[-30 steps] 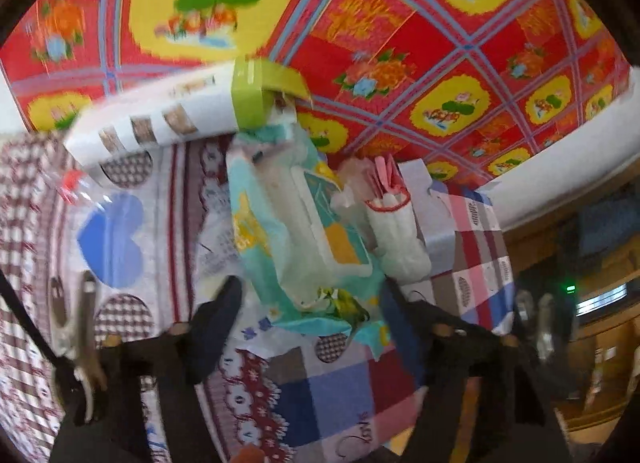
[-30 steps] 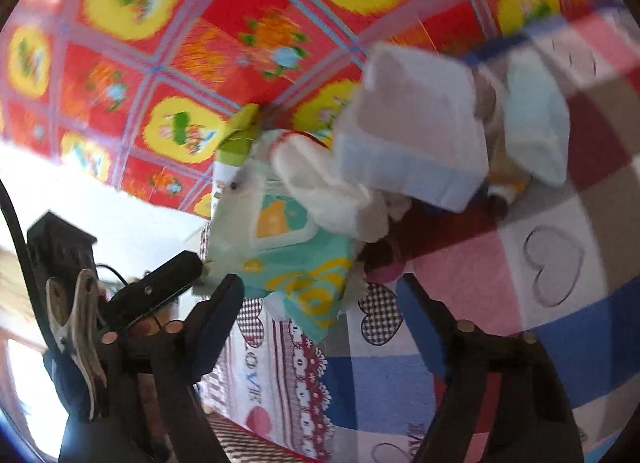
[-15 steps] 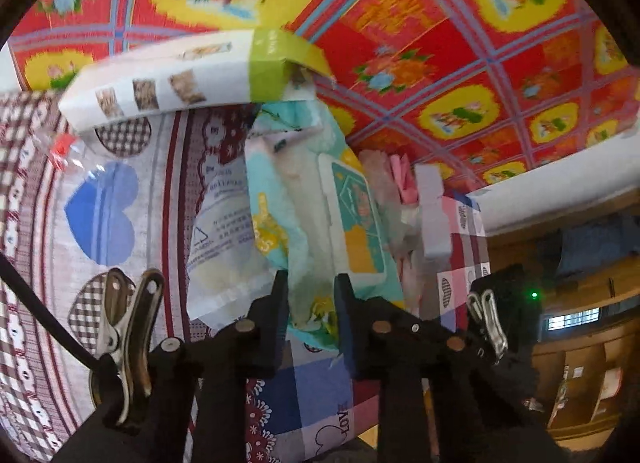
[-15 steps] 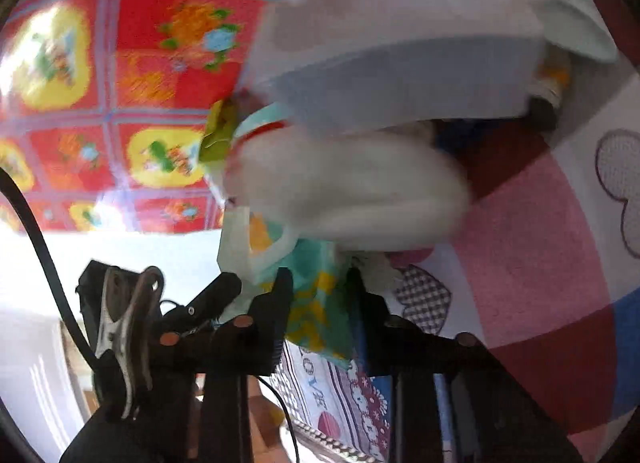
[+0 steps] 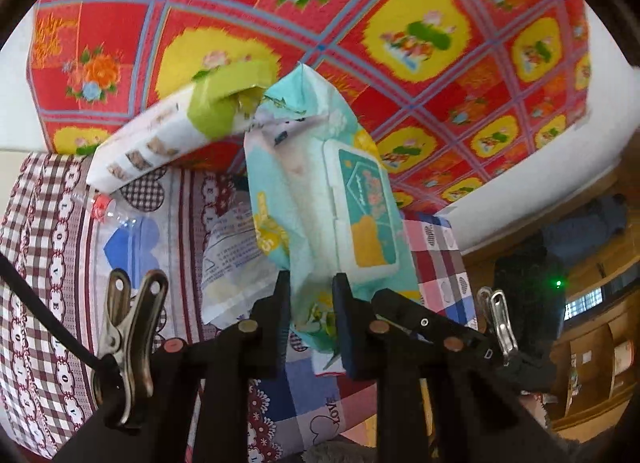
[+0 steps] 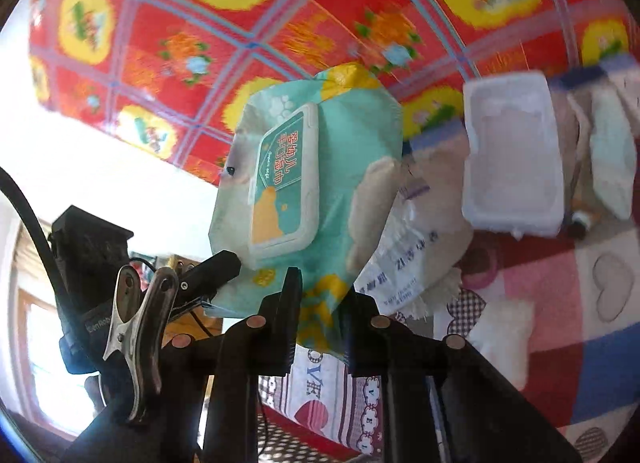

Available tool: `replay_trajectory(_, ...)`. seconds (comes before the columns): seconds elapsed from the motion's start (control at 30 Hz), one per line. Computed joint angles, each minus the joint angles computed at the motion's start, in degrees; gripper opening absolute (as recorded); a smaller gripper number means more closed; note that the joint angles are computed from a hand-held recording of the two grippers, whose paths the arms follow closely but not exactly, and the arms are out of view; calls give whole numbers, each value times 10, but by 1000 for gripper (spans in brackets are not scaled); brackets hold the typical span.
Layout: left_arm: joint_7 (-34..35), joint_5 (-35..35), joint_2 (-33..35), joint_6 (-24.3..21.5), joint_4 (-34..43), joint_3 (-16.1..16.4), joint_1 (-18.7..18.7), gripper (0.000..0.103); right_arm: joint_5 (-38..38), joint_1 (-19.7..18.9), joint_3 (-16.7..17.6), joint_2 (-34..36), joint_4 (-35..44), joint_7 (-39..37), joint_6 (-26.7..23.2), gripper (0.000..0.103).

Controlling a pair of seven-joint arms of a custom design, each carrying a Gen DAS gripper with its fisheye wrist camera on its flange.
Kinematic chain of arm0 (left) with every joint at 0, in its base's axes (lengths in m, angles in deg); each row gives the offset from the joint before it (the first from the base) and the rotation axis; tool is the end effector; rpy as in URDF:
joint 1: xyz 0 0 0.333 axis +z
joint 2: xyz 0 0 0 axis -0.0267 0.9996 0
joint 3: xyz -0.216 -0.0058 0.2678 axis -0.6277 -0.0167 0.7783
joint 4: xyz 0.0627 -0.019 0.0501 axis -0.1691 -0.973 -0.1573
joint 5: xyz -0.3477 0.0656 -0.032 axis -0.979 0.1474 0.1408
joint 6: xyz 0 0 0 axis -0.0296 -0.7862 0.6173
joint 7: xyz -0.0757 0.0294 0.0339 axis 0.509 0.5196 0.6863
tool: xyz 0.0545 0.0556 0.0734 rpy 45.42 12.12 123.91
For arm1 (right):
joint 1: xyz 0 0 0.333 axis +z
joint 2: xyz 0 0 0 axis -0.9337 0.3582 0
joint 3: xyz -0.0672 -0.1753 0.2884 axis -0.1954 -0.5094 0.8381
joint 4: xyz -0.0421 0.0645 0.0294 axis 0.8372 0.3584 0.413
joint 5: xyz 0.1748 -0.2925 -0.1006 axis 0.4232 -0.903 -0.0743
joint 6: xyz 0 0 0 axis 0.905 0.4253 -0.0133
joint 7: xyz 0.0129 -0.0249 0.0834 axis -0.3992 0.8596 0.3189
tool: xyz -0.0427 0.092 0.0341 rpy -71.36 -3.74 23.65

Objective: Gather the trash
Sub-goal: 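Lift the wet-wipes pack with the left tool and carry it to the red bucket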

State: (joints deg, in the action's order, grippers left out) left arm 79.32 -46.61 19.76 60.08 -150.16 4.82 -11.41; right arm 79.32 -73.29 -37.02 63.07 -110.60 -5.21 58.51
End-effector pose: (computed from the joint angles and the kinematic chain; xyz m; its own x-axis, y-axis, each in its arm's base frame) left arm 0.4137 -0.1677 0.7656 0.4091 -0.7246 0.5546 -0.6193 -0.6669 -0.4144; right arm 0.5981 0.1263 0.7541 0.5059 -0.4054 -0.7614 -0.8477 -0.3968 -0.3520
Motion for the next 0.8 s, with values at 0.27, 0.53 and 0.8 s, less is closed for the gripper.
replay_trajectory(0.27,39,16,32,-1,50,-8,-8,21,-11,-17,-11,-25,12,-21,14,18)
replay_trajectory(0.53,68,23,71,2,102,-17,-17,21,-25,-20,-32,-59,-13,-33,64,18)
replay_trajectory(0.8,127,3,136,9,181,-26,-33,21,-35,-44,-51,-80,-20,-34,95,18)
